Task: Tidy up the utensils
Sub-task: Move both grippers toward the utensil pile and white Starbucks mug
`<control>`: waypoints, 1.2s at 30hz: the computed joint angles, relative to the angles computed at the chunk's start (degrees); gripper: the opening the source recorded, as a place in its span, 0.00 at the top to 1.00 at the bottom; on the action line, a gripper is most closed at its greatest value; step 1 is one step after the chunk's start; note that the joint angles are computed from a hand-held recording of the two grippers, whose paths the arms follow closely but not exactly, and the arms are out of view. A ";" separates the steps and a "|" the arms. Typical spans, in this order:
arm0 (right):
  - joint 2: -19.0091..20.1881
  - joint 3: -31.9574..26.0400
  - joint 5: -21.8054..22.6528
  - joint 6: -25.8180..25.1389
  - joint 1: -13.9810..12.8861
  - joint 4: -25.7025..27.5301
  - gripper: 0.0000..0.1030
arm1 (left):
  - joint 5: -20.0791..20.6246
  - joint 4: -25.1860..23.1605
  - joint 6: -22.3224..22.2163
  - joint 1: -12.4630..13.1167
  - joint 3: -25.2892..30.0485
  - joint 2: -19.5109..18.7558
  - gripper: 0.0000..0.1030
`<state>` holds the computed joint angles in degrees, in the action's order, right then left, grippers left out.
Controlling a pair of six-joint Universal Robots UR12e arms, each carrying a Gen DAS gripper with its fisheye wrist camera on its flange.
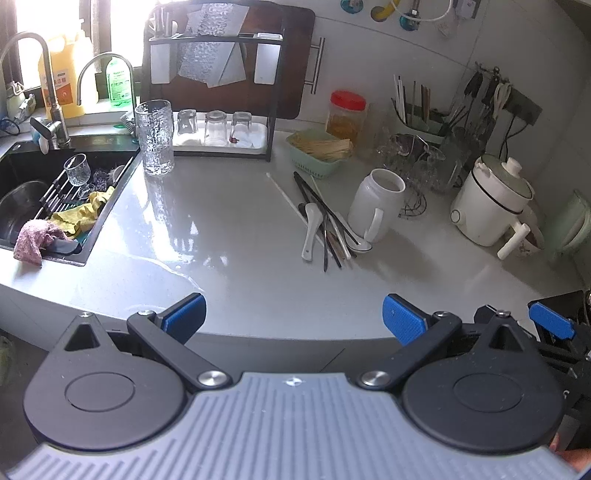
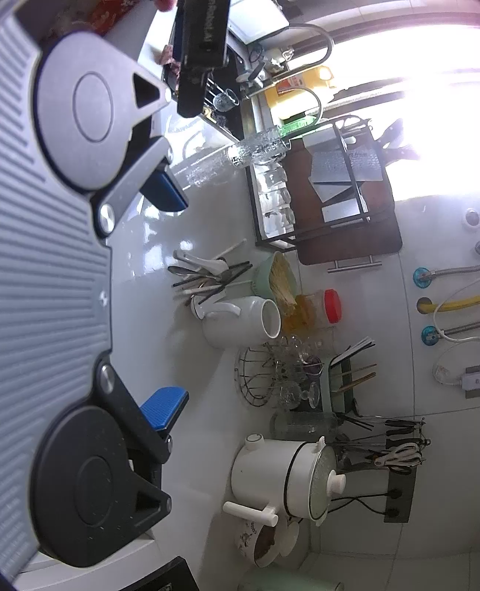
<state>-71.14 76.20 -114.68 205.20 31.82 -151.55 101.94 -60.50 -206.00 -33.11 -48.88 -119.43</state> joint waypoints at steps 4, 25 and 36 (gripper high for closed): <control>0.26 -0.36 0.63 -0.49 -0.27 0.01 0.00 | -0.17 -0.77 -0.03 0.05 0.81 -0.53 0.00; 1.20 -1.13 3.44 -2.11 -1.69 1.18 0.00 | -1.81 -4.02 1.23 1.17 3.49 -2.76 0.00; 2.22 -1.47 3.87 0.30 -3.44 1.64 0.00 | -3.09 -4.64 3.97 1.66 7.97 -7.51 0.00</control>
<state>-68.93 74.72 -110.81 205.51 28.38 -149.91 98.85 -65.14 -202.03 -31.45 -40.92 -126.95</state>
